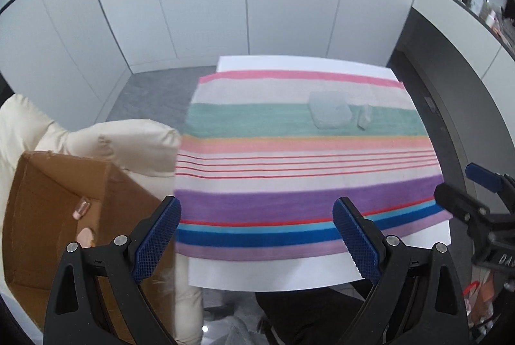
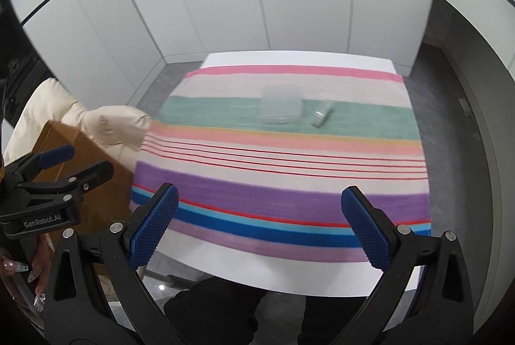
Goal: Organize objects
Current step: 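Move both open tools back over the striped cloth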
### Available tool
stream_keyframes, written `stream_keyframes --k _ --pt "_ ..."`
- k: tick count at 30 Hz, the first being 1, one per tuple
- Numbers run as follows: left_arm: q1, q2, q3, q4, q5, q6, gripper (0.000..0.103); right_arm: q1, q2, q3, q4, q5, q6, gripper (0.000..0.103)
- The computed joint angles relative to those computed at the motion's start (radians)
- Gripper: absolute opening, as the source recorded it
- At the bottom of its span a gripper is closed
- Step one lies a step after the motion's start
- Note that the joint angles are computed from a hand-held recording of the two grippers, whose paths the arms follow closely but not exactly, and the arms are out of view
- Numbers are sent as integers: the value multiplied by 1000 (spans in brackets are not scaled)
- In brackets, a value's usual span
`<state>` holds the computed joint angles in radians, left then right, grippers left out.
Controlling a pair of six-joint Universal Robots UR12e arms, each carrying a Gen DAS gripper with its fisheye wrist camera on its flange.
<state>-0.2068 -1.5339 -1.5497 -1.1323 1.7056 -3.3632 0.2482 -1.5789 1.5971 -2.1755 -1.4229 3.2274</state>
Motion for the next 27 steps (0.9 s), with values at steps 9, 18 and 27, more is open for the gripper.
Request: stream_keyframes --k 9,18,27 --pt "-37 -76 37 4 19 25 96 -72 6 45 -39 28 -8 102" --pt "-53 -184 71 88 37 82 96 -113 86 54 -84 52 -48 102" --pt "-24 -289 107 95 -54 -21 96 -130 202 16 -155 99 -64 102"
